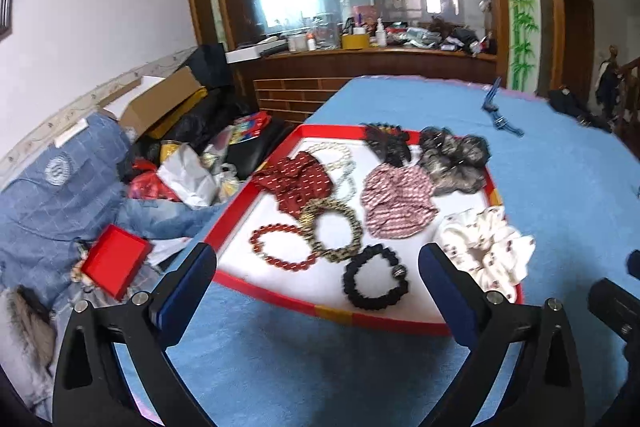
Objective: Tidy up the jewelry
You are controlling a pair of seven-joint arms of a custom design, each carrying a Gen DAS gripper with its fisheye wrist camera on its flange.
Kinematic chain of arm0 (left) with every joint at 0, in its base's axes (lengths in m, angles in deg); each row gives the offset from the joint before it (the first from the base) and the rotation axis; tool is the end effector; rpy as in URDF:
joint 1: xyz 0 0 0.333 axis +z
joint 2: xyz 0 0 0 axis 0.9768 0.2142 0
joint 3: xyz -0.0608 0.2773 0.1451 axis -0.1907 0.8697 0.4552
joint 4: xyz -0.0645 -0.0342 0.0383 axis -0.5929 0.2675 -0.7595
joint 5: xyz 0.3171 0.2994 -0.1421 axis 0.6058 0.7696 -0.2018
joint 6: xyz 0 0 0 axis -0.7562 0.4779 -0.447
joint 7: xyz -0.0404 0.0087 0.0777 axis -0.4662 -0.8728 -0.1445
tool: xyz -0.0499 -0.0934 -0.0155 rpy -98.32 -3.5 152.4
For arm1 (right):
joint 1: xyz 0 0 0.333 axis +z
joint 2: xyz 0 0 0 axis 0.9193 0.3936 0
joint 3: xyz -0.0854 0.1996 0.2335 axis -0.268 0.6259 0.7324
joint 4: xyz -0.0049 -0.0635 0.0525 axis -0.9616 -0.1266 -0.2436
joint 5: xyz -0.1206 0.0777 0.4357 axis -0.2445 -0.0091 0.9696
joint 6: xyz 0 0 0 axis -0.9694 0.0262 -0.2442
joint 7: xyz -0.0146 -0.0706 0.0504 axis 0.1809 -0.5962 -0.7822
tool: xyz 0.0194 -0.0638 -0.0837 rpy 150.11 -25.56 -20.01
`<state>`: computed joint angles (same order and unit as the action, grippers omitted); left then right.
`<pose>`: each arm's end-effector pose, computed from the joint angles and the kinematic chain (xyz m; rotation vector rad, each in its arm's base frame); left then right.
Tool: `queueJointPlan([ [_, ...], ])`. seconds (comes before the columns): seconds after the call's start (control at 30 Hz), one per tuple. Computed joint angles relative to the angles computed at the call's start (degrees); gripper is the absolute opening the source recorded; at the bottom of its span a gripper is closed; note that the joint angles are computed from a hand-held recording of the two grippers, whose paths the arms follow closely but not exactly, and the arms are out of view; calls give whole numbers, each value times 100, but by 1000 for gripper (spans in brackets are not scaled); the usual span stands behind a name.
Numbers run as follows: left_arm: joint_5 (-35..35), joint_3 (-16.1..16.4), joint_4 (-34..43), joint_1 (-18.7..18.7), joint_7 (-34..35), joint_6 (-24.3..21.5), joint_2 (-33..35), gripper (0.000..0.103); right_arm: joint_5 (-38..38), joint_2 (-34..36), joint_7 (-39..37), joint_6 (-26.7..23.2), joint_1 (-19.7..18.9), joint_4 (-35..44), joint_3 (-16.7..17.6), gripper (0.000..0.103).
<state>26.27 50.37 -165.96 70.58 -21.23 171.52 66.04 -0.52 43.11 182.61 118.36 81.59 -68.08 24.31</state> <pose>0.6627 -0.1948 0.5712 -1.6233 1.5546 -0.6544 0.6412 0.2158 0.5834 -1.7023 1.6580 -0.5730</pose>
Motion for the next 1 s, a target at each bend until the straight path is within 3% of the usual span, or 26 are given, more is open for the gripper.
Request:
queueJointPlan([
  [0.1,1,-11,42,-23,86,-261,4,101,48,-100,21,-8,-3,-129,12,86],
  [0.2,70,4,-86,3,86,-150,-87,101,-47,-149,69,-33,-8,-201,42,86],
  [0.33,241,-8,-244,57,-22,-9,-226,101,-415,-184,269,-38,-10,-233,91,86],
  [0.57,559,-80,-265,66,-179,-295,-305,101,-1278,-262,794,-24,-12,-289,180,89],
  [0.77,443,-87,-304,100,-159,-421,-303,101,-1770,-284,1015,-27,3,-326,230,90],
  [1.0,593,-70,-361,129,-396,-426,-299,101,-1662,-170,929,-62,32,-250,189,90],
])
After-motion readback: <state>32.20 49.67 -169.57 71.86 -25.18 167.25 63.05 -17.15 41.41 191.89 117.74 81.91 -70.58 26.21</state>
